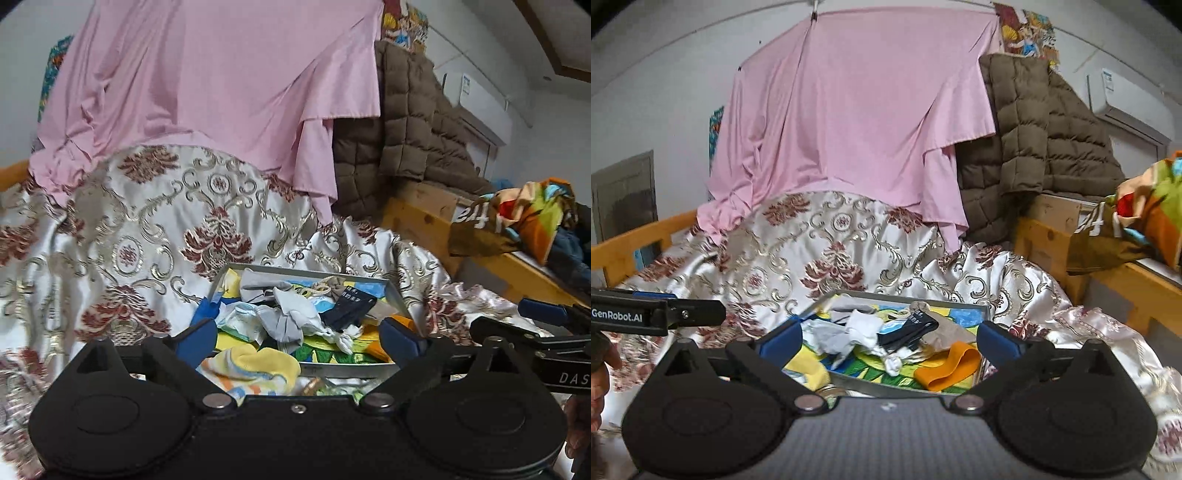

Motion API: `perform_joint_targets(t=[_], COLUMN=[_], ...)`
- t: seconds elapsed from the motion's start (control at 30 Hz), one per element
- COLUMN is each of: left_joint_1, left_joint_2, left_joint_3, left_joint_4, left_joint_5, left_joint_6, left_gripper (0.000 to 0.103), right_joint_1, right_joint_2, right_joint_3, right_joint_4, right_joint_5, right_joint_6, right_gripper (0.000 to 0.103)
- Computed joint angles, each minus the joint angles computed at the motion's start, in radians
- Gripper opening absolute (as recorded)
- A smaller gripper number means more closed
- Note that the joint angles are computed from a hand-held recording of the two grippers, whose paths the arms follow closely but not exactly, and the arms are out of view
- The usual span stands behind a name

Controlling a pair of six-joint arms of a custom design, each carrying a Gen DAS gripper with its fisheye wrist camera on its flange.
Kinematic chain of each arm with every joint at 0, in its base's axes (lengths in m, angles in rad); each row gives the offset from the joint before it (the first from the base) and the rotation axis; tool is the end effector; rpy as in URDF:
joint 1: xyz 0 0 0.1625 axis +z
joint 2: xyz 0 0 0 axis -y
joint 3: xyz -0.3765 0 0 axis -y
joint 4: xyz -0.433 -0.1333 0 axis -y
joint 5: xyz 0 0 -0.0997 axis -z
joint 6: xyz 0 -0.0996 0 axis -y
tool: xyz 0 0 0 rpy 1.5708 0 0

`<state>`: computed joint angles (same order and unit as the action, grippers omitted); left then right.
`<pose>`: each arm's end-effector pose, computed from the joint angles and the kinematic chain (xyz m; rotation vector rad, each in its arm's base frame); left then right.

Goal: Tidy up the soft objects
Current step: 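Raise both open tools away from the tray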

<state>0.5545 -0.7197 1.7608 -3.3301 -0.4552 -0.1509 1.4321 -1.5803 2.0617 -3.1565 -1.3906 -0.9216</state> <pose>-0.3977 -0.5083 0.0696 0.4472 2.1766 -1.4215 0.0788 -0.5285 0.3835 1.0274 -2.1429 1.3695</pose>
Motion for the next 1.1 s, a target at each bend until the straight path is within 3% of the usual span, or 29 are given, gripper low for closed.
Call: perform_joint_targets(t=[0.27, 0.43, 0.5, 0.57, 0.7, 0.77, 1.1], left_joint_1=[-0.121, -0.189, -0.213, -0.231, -0.251, -0.253, -0.257], left_joint_2=[-0.092, -0.133, -0.157, -0.19, -0.266, -0.284, -0.288], left_joint_3=[0.145, 0.256, 0.312, 0.361, 0.428, 0.44, 0.465], left_joint_4=[0.025, 0.056, 0.091, 0.201, 0.485, 0.576, 0.666], left_joint_5=[0.104, 0.182, 0.197, 0.212, 0.188, 0.164, 0.098], left_joint_6=[-0.088, -0.187, -0.276, -0.409, -0.663, -0.725, -0.778], left_gripper=[0.102, 0.102, 0.102, 0.102, 0.102, 0.102, 0.102], right_joint_1=[-0.033, -0.026, -0.024, -0.02, -0.028, -0.026, -0.06], right_joint_2=[-0.175, -0.26, -0.289, -0.313, -0.36, -0.369, -0.352], right_joint_3=[0.164, 0.246, 0.285, 0.324, 0.391, 0.413, 0.461], right_joint_4=[-0.025, -0.001, -0.018, -0.048, -0.094, -0.118, -0.177], right_joint_5=[0.029, -0.068, -0.104, -0.144, -0.172, -0.19, -0.21], right_joint_6=[0.057, 0.104, 0.1, 0.087, 0.066, 0.054, 0.013], right_gripper=[0.103, 0.103, 0.103, 0.103, 0.103, 0.103, 0.103])
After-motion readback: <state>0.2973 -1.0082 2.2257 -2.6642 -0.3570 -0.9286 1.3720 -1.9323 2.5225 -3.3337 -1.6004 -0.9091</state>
